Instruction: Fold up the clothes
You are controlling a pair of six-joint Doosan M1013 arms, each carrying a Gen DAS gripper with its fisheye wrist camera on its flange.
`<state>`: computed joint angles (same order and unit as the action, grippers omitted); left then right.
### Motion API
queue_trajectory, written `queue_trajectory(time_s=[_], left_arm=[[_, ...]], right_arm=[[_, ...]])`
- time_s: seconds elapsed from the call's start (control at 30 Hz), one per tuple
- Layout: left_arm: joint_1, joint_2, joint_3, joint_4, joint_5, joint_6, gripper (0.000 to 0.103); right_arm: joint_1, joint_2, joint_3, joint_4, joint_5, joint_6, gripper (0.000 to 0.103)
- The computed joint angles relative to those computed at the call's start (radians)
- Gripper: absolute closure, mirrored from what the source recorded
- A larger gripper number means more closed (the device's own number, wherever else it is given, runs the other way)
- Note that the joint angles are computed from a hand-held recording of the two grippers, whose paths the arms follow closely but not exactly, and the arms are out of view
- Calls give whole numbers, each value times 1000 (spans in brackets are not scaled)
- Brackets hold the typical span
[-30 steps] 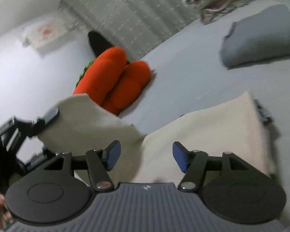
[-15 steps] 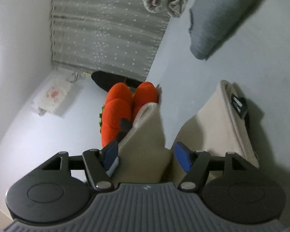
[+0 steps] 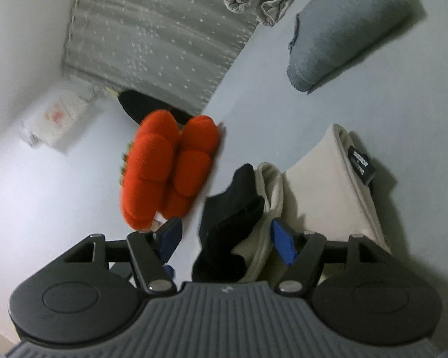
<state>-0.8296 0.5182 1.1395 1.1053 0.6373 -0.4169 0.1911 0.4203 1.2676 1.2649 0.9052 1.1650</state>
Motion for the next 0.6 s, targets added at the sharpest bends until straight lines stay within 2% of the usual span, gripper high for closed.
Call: queue_trajectory(time_s=[0.1, 0.13, 0.17, 0.2, 0.23, 0.27, 0.4, 0.6], left_arm=[[7, 0, 18, 21, 15, -31, 52], [9, 3, 21, 29, 13, -35, 58], [11, 5, 24, 36, 11, -40, 60], [13, 7, 25, 48, 7, -43, 61], [14, 9, 25, 60, 3, -46, 62], [15, 10, 26, 73, 0, -50, 62], [23, 15, 26, 148, -55, -110, 65], [25, 48, -16, 194, -117, -90, 65]], right_arm=[[24, -13, -1, -125, -37, -17, 34], [34, -18, 2, -165, -54, -26, 35], [42, -24, 8, -201, -72, -40, 38], [50, -28, 12, -229, -89, -50, 57], [58, -30, 15, -253, -108, -59, 65], [63, -32, 20, -259, -126, -64, 66], [50, -50, 57, -132, -181, -154, 73], [33, -78, 94, -44, -253, -202, 74]])
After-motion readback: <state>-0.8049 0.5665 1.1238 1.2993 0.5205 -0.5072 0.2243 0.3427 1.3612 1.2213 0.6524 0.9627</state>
